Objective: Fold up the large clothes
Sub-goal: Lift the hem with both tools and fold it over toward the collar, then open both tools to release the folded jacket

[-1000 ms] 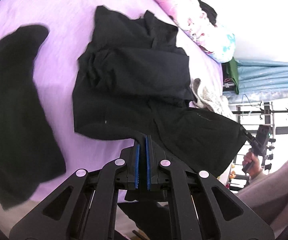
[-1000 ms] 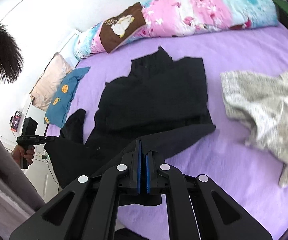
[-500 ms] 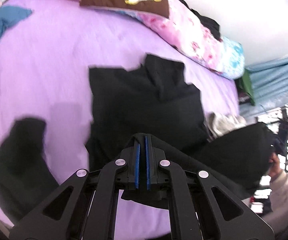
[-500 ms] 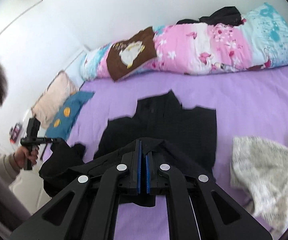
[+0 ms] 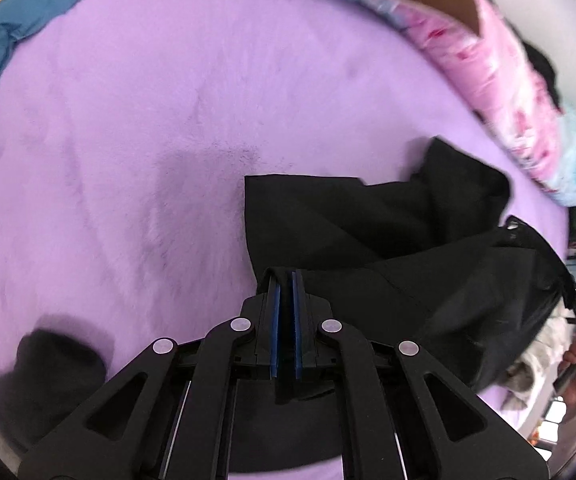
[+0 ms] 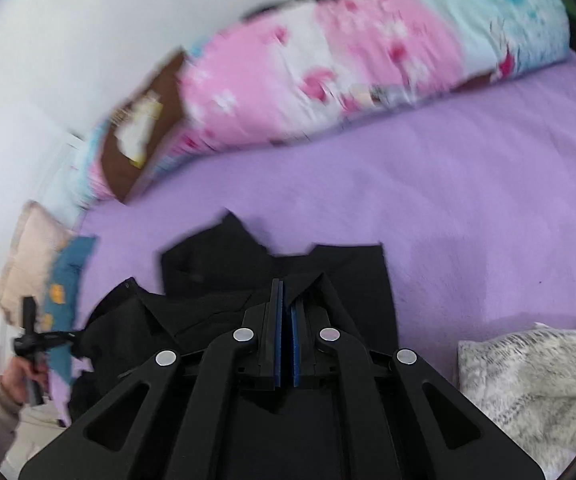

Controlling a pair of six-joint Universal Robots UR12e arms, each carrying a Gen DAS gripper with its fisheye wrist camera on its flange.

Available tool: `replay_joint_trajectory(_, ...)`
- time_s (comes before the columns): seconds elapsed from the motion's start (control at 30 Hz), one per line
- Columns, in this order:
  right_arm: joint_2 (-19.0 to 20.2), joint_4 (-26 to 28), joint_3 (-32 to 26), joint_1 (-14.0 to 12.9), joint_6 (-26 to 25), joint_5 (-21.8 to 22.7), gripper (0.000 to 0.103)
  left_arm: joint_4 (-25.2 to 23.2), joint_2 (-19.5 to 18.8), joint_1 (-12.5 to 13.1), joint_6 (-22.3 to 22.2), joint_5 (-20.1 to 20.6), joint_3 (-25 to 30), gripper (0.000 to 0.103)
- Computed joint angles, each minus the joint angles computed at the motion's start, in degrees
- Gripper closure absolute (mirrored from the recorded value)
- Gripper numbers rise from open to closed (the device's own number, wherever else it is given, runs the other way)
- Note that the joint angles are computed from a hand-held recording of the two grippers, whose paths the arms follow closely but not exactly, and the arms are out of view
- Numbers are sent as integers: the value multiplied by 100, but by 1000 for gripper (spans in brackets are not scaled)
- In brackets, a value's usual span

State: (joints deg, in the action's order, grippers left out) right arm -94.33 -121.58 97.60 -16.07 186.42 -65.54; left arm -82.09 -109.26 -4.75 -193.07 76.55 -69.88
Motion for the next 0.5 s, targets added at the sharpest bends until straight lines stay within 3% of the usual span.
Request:
replay_joint_trajectory(0.17, 243, -378, 89, 134, 393, -242, 99, 165, -198, 44, -507, -30, -83, 98)
replay_joint_trajectory(0.3, 310, -371, 85, 145, 381, -436, 99, 177, -240, 58, -436, 1, -149, 98)
replay_joint_trajectory(0.5, 355, -292, 31, 137, 402, -664, 99, 426, -204, 151, -497, -349, -179, 93)
